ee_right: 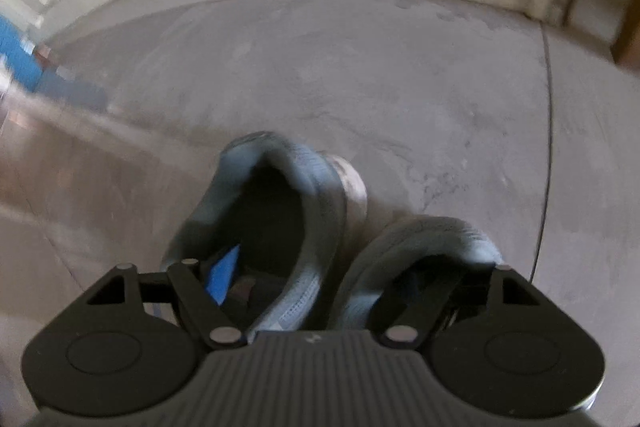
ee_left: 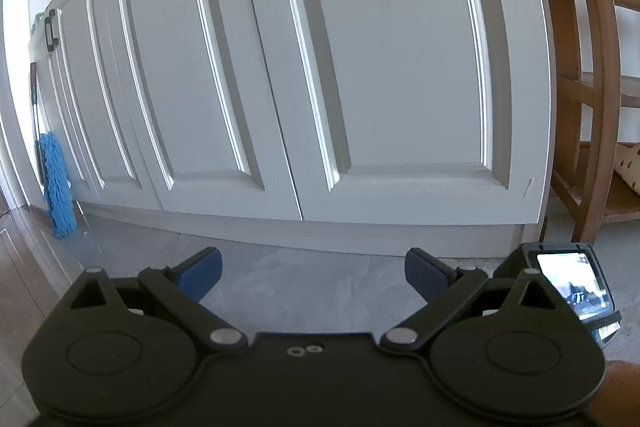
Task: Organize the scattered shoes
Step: 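Close the right tool on the heels of both grey sneakers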
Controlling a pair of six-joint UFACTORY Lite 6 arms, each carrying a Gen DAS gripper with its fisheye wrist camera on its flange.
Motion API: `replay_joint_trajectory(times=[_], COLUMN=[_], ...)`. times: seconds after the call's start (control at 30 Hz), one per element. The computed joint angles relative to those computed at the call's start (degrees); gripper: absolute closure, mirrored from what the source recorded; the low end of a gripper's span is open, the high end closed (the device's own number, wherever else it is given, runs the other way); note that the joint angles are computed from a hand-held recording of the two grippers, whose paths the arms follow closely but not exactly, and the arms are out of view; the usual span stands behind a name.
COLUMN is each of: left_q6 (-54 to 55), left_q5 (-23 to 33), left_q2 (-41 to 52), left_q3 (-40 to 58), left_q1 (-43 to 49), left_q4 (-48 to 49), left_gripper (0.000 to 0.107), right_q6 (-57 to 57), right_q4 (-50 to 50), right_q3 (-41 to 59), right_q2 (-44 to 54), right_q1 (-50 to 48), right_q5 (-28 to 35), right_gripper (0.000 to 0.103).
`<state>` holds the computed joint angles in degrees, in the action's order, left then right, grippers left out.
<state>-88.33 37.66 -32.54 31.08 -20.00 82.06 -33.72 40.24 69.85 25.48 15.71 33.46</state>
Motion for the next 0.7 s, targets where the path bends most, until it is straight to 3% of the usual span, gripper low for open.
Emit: replay_joint_trajectory(times=[0.27, 0.5, 0.7], left_q6=[-2.0, -8.9, -15.5], left_q5=[2.3, 6.2, 6.7], left_q2=[1.2, 5.5, 13.8], left_q3=[0.8, 2.8, 9.0], left_q1=[-4.7, -12.7, -17.5], left_q4=[1.7, 9.0, 17.2], left_gripper=[0.008, 0.008, 0.007], right_q6=[-25.2, -48.9, -64.6], right_q4=[8.9, 17.1, 24.6], right_q3=[-0.6, -1.4, 0.4], right_q2=[-2.5, -7.0, -7.9], right_q1=[-14.6, -28.3, -47.0], right_q5=[11.9, 22.3, 34.7], right_gripper=[0.068, 0.069, 0.070])
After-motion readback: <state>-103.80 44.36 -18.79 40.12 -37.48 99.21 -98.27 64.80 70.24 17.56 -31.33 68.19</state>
